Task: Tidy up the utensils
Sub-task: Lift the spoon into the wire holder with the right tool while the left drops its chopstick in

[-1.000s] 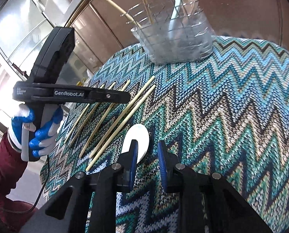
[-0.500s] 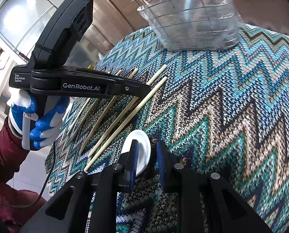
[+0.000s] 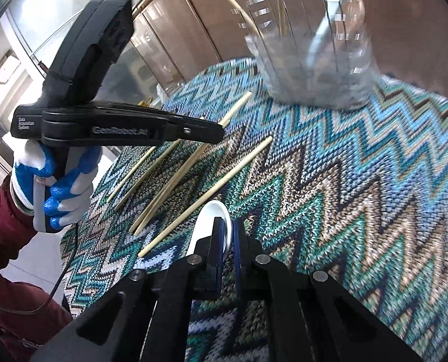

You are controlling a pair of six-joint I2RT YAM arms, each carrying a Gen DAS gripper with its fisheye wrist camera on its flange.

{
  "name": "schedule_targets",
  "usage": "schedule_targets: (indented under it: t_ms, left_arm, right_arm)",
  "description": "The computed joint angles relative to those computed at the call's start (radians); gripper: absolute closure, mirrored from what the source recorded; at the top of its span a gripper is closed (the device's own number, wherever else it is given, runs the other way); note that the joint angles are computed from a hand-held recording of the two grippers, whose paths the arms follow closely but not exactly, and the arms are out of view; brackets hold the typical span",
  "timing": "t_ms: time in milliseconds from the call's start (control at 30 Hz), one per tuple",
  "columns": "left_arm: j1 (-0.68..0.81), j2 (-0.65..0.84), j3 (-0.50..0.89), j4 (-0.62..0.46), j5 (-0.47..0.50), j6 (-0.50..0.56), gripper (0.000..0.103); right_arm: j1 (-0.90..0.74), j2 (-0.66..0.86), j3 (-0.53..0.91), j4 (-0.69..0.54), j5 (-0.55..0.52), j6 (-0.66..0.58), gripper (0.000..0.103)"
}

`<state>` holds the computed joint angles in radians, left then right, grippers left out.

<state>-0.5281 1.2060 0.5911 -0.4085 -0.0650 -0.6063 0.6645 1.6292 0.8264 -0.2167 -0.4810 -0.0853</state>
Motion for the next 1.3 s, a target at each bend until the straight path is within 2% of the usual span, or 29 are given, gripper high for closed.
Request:
schedule_targets:
  t_ms: [200,300,467,533,633,700,800,900,967,1033,1100,1300]
  left_arm:
    - [-0.157,-0.273,-0.03,-0.133,-0.176,-0.1,0.098]
    - [-0.282,-0.351,0.006,-0.219,-0.316,-0.174,0.098]
    - [-0.475,-0.464,0.112,-0.405,-0.566,-0.277,0.098]
    - [-0.523,-0.469,0.153,-0.438,-0.645,-0.295,0.098]
    - [-0.538,-0.48,0.222,-0.448,-0.739,-0.258,0.098]
    - [-0.521,-0.479,0.246,-0.411,-0.766,-0.21,0.098]
    - [-0.435,-0.473,0.277,-0.281,-0.759,-0.078,0.098]
    - [-0.289,-0.446,0.283,-0.084,-0.688,0.069,0.098]
    - [-0.206,-0.41,0.294,0.009,-0.638,0.126,0.098]
    - [-0.114,-0.356,0.297,0.117,-0.581,0.173,0.098]
    - [-0.053,-0.29,0.297,0.221,-0.565,0.203,0.098]
    - [0.081,-0.126,0.243,0.49,-0.528,0.225,0.098]
  right_arm:
    - [0.054,-0.256,-0.145,0.009,0.13,0.039,0.098]
    - [0.112,-0.395,-0.19,-0.016,0.226,0.087,0.098]
    - [0.152,-0.56,-0.173,-0.084,0.355,0.131,0.098]
    - [0.169,-0.604,-0.152,-0.092,0.411,0.143,0.098]
    - [0.167,-0.619,-0.107,-0.078,0.457,0.148,0.098]
    - [0.159,-0.611,-0.065,-0.049,0.498,0.147,0.098]
    - [0.135,-0.576,0.01,0.0,0.538,0.146,0.098]
    - [0.116,-0.511,0.078,0.087,0.576,0.131,0.098]
    - [0.097,-0.457,0.121,0.144,0.58,0.117,0.098]
    - [0.083,-0.369,0.176,0.218,0.603,0.09,0.097]
    - [0.07,-0.303,0.217,0.258,0.607,0.075,0.097]
    - [0.049,-0.082,0.322,0.38,0.625,0.023,0.097]
